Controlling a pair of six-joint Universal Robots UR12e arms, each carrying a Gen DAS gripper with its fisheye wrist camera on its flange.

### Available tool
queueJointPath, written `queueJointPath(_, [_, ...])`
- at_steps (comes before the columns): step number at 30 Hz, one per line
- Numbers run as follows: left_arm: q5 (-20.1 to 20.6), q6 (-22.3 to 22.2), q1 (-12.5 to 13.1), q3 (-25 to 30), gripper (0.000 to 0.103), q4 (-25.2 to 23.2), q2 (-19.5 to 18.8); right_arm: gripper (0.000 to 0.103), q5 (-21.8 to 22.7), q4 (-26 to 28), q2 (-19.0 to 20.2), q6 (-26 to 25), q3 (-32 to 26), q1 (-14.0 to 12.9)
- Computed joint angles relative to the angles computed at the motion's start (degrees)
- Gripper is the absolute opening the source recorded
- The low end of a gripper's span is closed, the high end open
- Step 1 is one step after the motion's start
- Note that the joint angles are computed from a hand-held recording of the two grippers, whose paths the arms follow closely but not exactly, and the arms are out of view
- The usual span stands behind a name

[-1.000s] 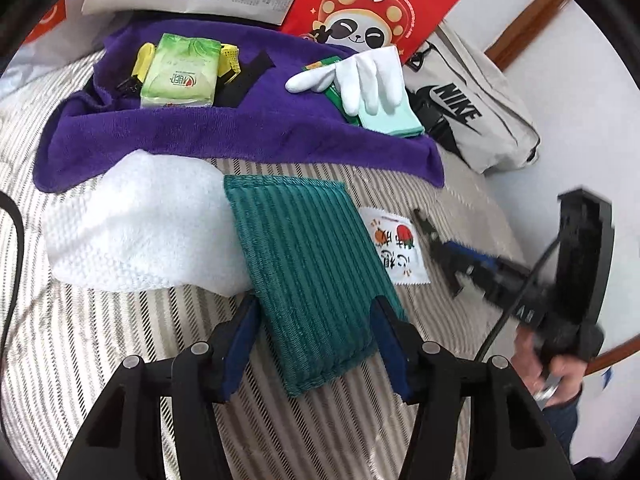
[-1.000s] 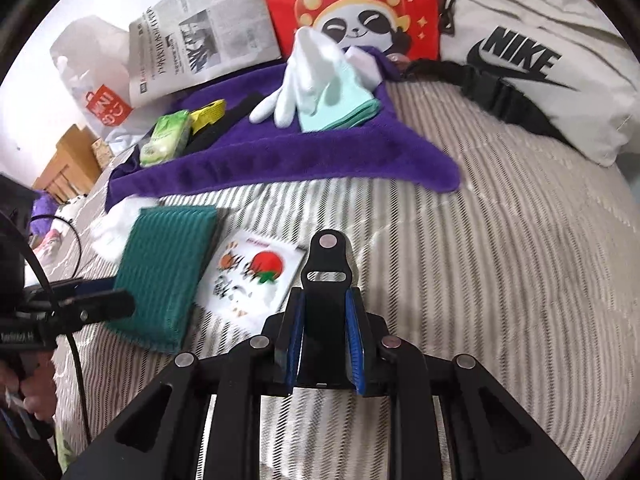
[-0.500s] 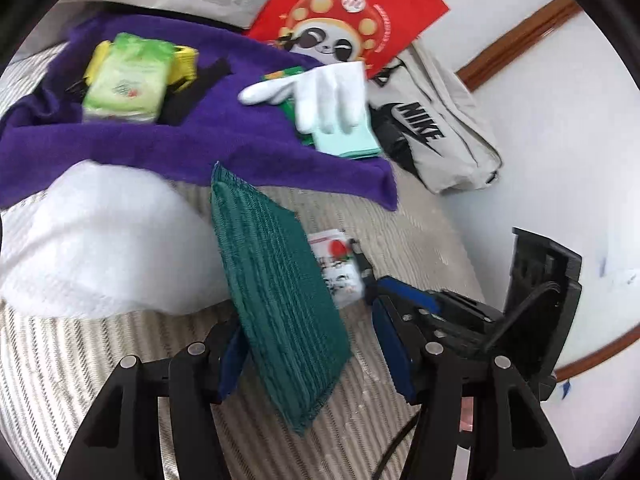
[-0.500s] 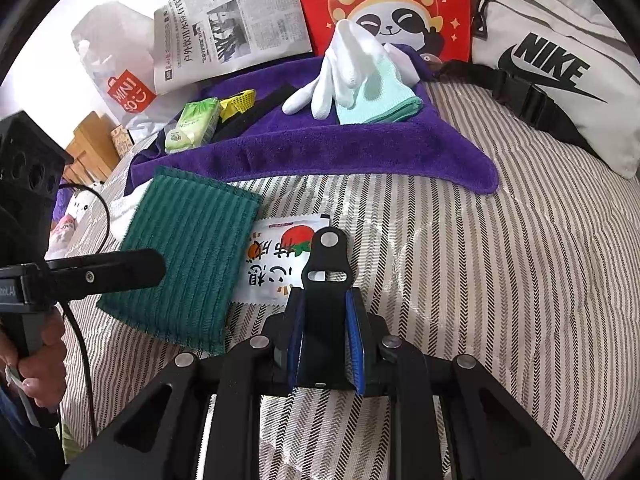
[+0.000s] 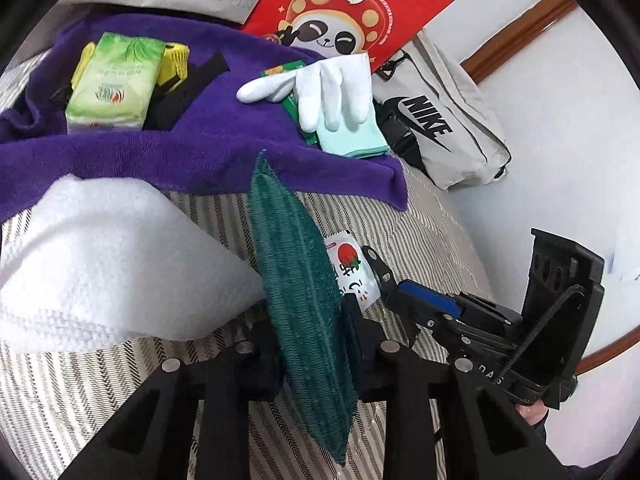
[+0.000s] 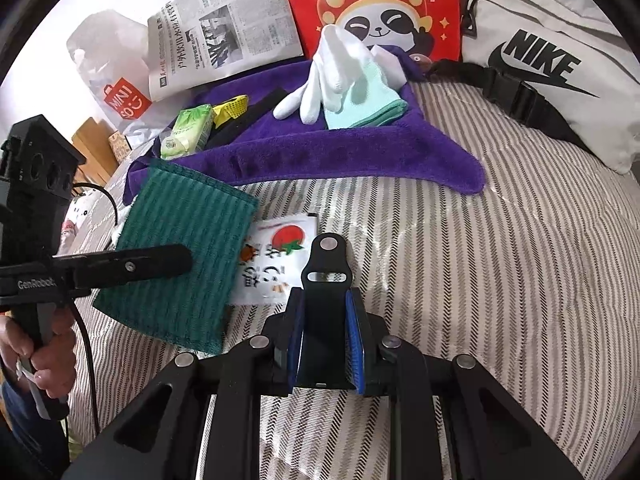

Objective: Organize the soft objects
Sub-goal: 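Lift the green striped cloth with the left tool while the right tool holds the strap piece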

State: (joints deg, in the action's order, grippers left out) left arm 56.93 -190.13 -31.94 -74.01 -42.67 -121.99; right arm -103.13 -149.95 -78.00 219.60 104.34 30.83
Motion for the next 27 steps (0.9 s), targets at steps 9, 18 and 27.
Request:
queueJointPath(9, [3.0, 2.9, -0.4, 0.3, 0.022, -1.2, 0.5, 0.021, -2.3, 4.7, 0.3, -1.0, -1.3, 0.6])
queueJointPath(18, [2.4, 2.8, -0.4, 0.5, 0.022, -0.7, 0.2, 0.022, -7.0, 9.3, 1.4, -2.5, -3.2, 2.3])
queueJointPath(27, [2.4, 5.0, -0.3, 0.4, 0.019, 0.3, 0.9, 0.021, -5.0, 9.2, 0.8, -0.5, -3.3, 1.4])
